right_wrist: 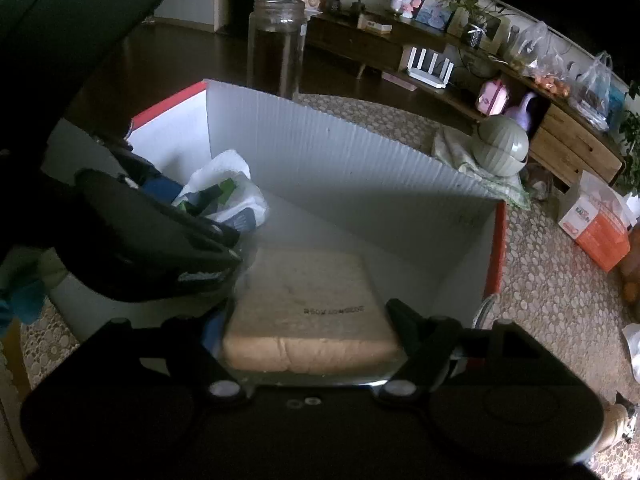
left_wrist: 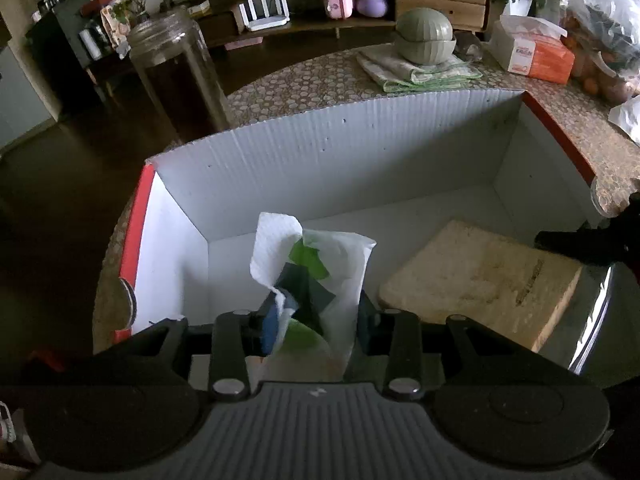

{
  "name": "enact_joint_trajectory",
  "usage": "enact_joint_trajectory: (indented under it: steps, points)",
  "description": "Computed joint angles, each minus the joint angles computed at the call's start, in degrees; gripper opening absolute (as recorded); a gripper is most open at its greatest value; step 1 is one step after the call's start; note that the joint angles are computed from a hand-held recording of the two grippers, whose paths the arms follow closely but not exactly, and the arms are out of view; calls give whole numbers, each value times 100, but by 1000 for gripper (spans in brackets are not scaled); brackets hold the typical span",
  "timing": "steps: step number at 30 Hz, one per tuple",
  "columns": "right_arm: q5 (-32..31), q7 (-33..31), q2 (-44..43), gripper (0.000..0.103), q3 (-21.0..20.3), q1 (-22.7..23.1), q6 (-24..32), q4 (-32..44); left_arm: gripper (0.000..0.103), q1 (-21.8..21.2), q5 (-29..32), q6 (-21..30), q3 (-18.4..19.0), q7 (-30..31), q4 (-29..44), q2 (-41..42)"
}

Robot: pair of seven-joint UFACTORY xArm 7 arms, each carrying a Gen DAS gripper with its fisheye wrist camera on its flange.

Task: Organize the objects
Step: 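Open left gripper to drop the white bag while right gripper releases the bread into the box, then withdraw both grippers from the red box back over the table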

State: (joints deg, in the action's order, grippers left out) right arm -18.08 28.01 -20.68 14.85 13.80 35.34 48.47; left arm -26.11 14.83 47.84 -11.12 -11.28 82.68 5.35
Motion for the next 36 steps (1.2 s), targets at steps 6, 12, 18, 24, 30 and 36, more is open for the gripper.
enact_joint_trajectory:
  steps: [6,12,18,24,30,36]
  points:
    - [10,32,-25,82,8,11,-12,-11,66,15,-156,47,14,-5,34,-7]
    - [110,35,-180,85,-29,33,-23,-57,72,26,-112,54,-9,-148,-38,-136]
    - [308,-168,-582,86,-69,86,-44,-236,72,36,-58,-11,-65,-240,-154,-366]
    - [694,-450,-1072,87,-140,193,-40,-422,72,64,-187,-135,-154,-186,-351,-743]
    - [931,-665,-1642,88,-105,230,68,-587,73,79,-305,-219,-277,-169,-595,-1162]
    - [1093,-705,-2229,89,-20,201,216,-773,77,93,-346,-306,-429,-239,-796,-1547]
